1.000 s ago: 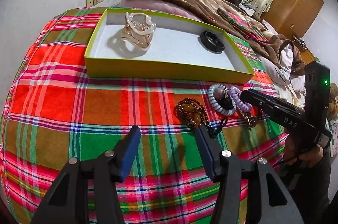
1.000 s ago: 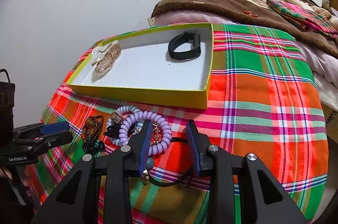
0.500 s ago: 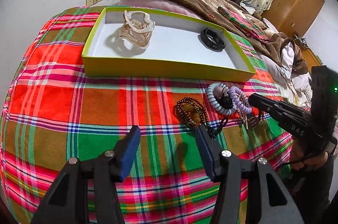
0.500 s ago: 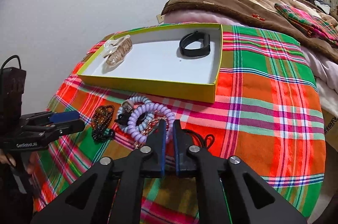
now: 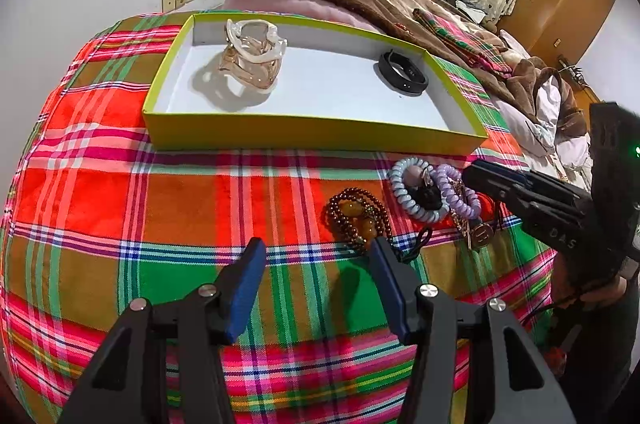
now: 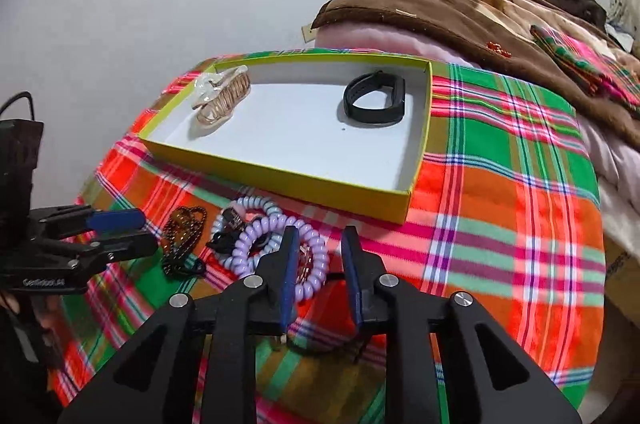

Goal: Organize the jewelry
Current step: 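Move the right gripper back to the lavender coil hair tie, then grasp the lavender coil hair tie with the right gripper while the left grasps the brown beaded bracelet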

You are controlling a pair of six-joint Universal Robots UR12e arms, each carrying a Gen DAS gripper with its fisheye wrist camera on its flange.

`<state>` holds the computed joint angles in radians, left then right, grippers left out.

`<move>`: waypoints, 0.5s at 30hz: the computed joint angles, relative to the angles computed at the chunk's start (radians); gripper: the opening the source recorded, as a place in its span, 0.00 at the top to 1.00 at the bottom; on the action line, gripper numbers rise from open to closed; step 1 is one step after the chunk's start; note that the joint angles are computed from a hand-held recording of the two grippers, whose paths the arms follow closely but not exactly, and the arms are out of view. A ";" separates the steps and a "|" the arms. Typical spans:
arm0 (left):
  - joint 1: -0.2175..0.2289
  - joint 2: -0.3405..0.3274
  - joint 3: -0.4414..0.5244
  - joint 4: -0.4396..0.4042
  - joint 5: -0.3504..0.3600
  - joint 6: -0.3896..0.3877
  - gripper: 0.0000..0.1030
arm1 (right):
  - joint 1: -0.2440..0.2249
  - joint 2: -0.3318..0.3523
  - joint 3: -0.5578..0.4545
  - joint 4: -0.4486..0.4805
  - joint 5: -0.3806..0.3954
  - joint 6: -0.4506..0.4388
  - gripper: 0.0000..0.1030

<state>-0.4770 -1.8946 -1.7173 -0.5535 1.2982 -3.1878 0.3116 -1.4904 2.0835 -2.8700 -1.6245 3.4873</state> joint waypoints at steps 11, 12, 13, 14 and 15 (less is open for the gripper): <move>-0.011 -0.005 0.015 -0.023 0.031 0.018 0.44 | -0.002 0.017 -0.025 0.066 0.026 -0.061 0.64; -0.011 -0.005 0.015 -0.023 0.032 0.019 0.44 | -0.002 0.017 -0.026 0.068 0.025 -0.058 0.64; -0.011 -0.004 0.015 -0.025 0.031 0.019 0.44 | -0.003 0.017 -0.027 0.071 0.026 -0.056 0.71; -0.011 -0.005 0.016 -0.025 0.031 0.014 0.44 | -0.002 0.016 -0.028 0.075 0.026 -0.057 0.86; -0.011 -0.005 0.016 -0.025 0.028 0.011 0.44 | 0.001 0.019 -0.033 0.080 0.015 -0.057 0.87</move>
